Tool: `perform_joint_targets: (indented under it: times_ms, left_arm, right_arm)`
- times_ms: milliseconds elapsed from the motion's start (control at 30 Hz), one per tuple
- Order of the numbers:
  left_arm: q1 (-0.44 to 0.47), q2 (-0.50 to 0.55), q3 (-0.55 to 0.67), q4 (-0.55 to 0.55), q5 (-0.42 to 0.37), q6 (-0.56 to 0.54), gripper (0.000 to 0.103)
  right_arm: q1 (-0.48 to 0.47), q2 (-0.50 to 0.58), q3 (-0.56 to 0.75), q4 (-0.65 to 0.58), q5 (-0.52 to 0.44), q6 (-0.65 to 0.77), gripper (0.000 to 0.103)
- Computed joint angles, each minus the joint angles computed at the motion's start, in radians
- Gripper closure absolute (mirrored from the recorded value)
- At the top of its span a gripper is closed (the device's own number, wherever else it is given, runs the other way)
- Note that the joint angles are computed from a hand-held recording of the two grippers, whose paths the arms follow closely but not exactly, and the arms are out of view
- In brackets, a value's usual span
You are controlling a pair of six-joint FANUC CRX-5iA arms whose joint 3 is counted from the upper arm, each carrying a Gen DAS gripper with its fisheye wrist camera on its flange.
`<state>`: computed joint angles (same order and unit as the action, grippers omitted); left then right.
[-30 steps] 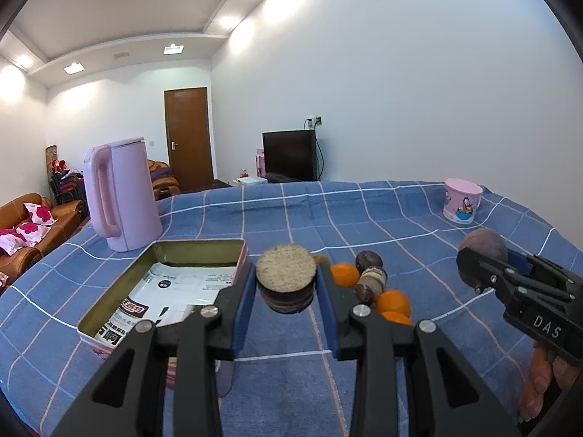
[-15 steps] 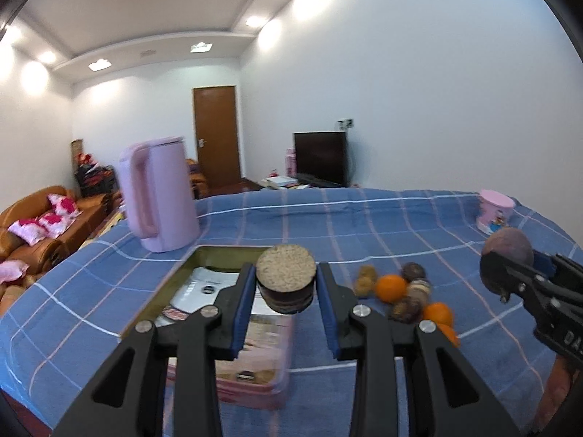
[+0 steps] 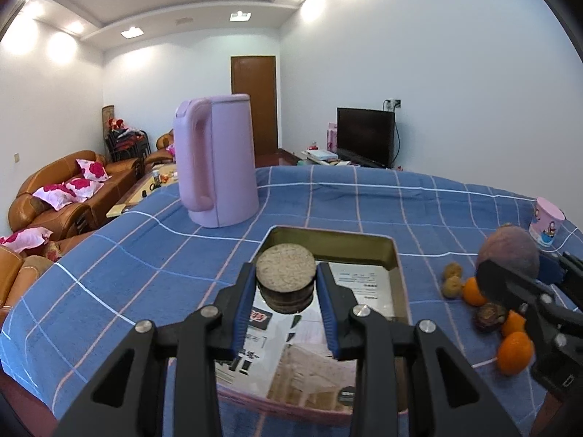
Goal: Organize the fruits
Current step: 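Lift and carry both held fruits toward the pink tin box with both tools, then lower both fruits into the tin and open both tools to release them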
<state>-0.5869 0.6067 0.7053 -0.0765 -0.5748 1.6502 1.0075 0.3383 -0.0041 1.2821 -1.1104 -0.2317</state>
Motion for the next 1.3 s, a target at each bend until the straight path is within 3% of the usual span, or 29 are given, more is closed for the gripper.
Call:
perform_joint_targets:
  times_ms: [700,1300]
  left_arm:
    - [0.027,0.109,0.169,0.034,-0.162,-0.062,0.067]
    - [0.03,0.175,0.279,0.052,-0.265,-0.1,0.067]
  right_arm:
    - [-0.063,0.128,0.174,-0.122,0.092,0.172,0.054]
    - [-0.07,0.168,0.25,-0.242,0.098,0.288,0.054]
